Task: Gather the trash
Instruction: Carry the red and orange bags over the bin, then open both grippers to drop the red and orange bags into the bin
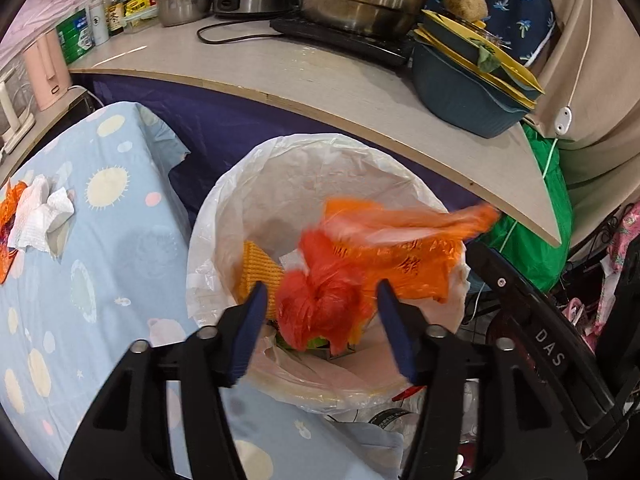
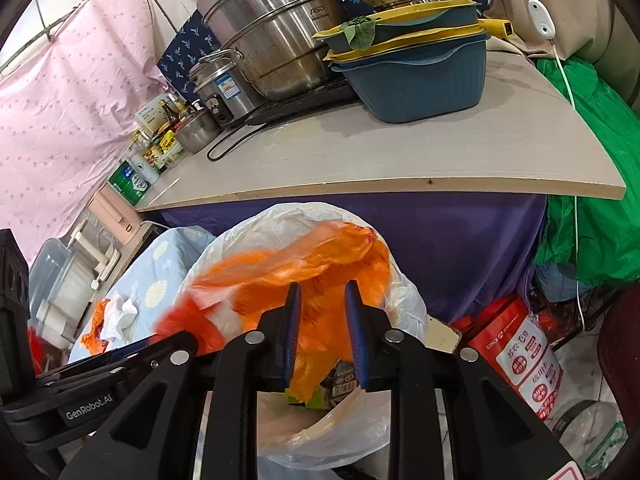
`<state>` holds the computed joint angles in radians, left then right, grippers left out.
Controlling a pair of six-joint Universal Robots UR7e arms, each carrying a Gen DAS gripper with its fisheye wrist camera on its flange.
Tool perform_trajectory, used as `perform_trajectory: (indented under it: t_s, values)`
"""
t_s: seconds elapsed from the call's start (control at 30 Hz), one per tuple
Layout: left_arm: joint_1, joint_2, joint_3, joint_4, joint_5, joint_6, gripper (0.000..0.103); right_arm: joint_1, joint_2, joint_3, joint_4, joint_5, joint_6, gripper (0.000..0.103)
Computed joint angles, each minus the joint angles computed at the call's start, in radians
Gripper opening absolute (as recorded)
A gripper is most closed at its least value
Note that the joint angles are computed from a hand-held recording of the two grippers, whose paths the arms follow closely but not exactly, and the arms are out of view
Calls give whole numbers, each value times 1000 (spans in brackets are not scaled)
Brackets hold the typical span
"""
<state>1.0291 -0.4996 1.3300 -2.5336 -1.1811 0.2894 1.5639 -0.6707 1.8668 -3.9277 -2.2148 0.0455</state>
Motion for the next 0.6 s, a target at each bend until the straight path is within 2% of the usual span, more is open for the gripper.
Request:
perform_trajectory:
  t_s: [0.07, 0.27, 0.4, 0.6]
  values:
    - [1, 0, 1, -16, 6, 2, 65, 1, 3, -1, -3, -3, -4, 26]
    - [11, -9, -2, -15, 10, -19, 65, 7, 6, 2, -8, -4, -9, 26]
    - [18, -23, 5, -20, 14, -32, 65, 18, 12, -6, -7, -6, -16, 32]
    - [36, -52, 14, -36, 20, -60, 65, 42, 27, -33, 23, 1, -34, 33]
